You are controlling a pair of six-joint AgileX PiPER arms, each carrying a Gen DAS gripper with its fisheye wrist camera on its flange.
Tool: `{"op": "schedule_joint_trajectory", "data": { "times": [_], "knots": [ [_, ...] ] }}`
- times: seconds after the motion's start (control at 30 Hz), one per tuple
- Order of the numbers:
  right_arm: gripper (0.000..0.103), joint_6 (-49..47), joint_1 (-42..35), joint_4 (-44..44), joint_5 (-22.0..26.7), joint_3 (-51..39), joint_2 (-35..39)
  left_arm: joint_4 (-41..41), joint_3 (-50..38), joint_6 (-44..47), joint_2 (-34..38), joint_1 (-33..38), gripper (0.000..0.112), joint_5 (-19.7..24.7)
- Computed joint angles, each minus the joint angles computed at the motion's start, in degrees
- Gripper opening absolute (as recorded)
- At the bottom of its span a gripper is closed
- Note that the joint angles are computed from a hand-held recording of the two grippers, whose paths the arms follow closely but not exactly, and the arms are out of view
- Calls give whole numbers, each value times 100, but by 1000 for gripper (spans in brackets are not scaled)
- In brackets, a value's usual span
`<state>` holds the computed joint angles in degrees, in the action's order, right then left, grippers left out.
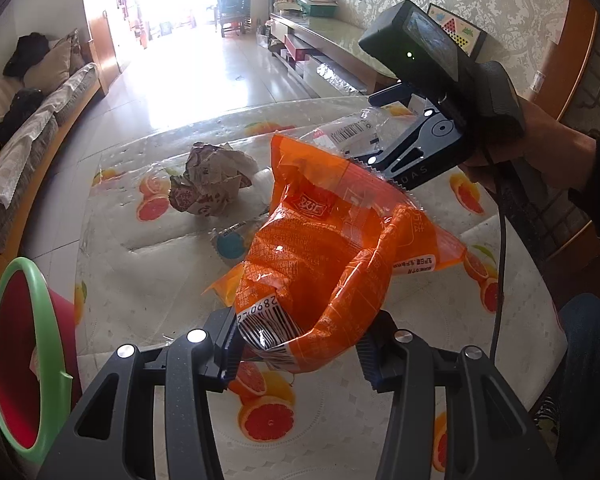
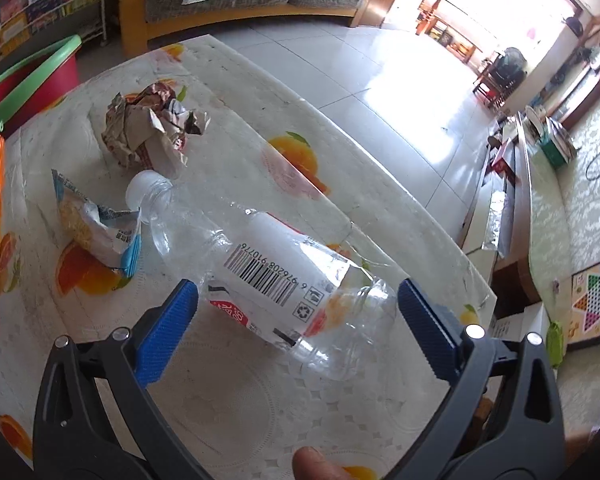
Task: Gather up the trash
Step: 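Grasp the orange snack bag with the left gripper while the right grasps the clear bottle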
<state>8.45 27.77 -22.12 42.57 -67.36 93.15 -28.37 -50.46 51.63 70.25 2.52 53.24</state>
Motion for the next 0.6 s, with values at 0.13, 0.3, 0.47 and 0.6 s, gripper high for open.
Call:
{"op": "schedule_joint_trajectory", "data": {
  "times": [0.13, 0.3, 0.47, 0.6],
  "knots": [
    [98, -485, 200, -221, 35, -146, 163, -82, 0, 81, 34, 125, 45, -1],
    [98, -896, 385, -382, 186, -375, 357, -221, 42, 257, 33, 301, 45, 85],
    [98, -1264, 275, -72, 361, -665, 734, -306, 24, 294, 70, 456, 45, 138],
    [90, -1105, 255, 69, 599, -827, 925, -397, -29, 352, 130, 616, 45, 239]
  ]
}}
